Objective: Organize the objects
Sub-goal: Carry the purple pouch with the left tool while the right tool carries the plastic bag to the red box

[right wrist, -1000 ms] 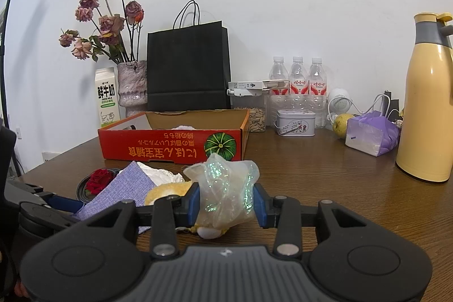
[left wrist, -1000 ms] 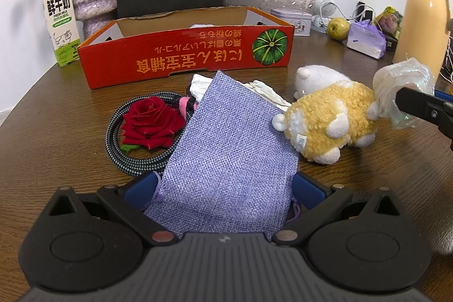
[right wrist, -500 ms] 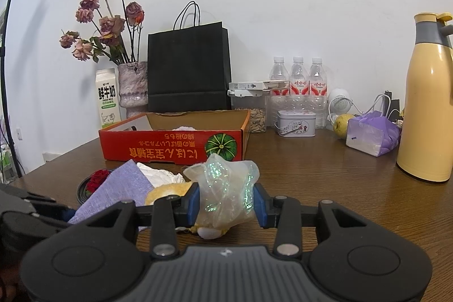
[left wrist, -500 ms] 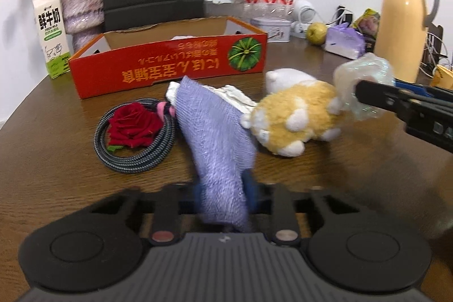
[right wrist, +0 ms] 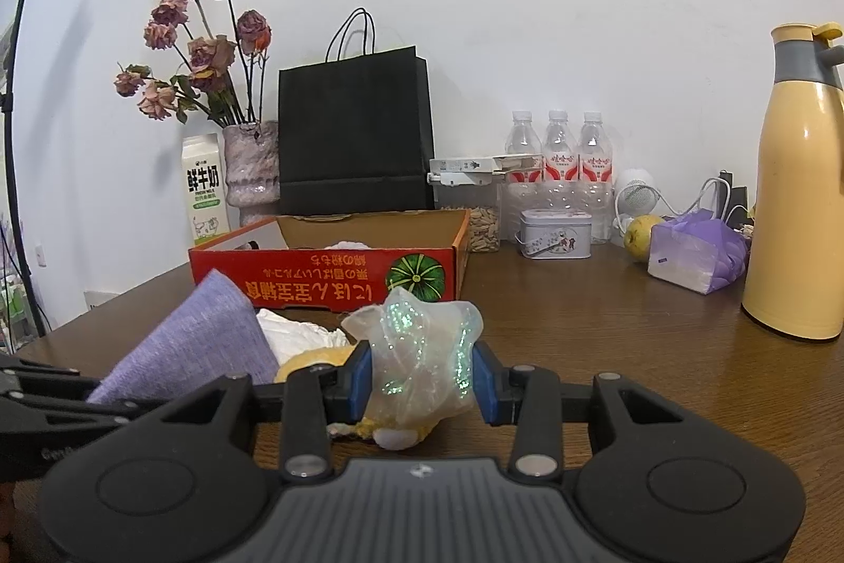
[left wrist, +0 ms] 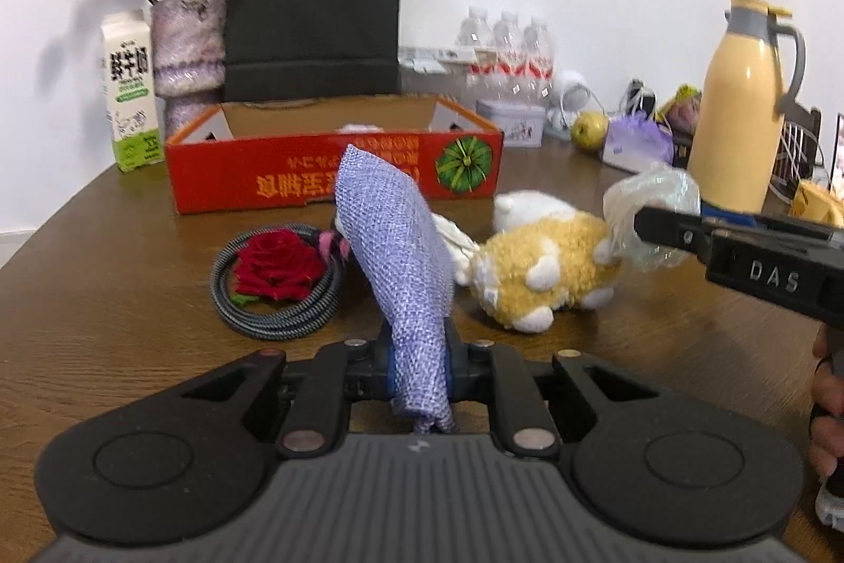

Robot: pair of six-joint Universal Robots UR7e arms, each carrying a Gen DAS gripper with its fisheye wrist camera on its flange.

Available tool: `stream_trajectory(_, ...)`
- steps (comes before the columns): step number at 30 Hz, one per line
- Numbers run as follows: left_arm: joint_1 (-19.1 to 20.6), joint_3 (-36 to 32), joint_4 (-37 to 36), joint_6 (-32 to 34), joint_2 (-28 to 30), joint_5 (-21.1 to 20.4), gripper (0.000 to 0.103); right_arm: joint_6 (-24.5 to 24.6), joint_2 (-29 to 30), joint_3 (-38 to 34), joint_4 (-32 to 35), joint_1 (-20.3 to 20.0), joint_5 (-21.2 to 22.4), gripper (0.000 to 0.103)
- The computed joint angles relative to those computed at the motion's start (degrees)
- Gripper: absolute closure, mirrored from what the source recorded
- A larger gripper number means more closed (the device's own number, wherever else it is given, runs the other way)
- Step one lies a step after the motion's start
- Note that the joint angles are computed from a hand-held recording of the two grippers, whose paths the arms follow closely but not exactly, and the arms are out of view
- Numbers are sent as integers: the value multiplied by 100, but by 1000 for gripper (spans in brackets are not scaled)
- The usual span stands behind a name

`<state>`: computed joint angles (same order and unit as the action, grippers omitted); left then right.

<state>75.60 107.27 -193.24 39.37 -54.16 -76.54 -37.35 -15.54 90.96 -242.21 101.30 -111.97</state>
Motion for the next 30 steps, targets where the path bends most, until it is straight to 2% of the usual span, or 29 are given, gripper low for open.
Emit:
stream_trajectory(12,7,211,-387,-257,-265,-207,88,-322,94,-78,10,112,135,65)
stream_trajectory(17,-9,172,-385,-273,-332,-232,88,-299,125,-222,191,224,177,66)
stream_trajectory(30,-66,-423,-170,-457,-293,-289,88,-383,329,-1041,858,508,161,66)
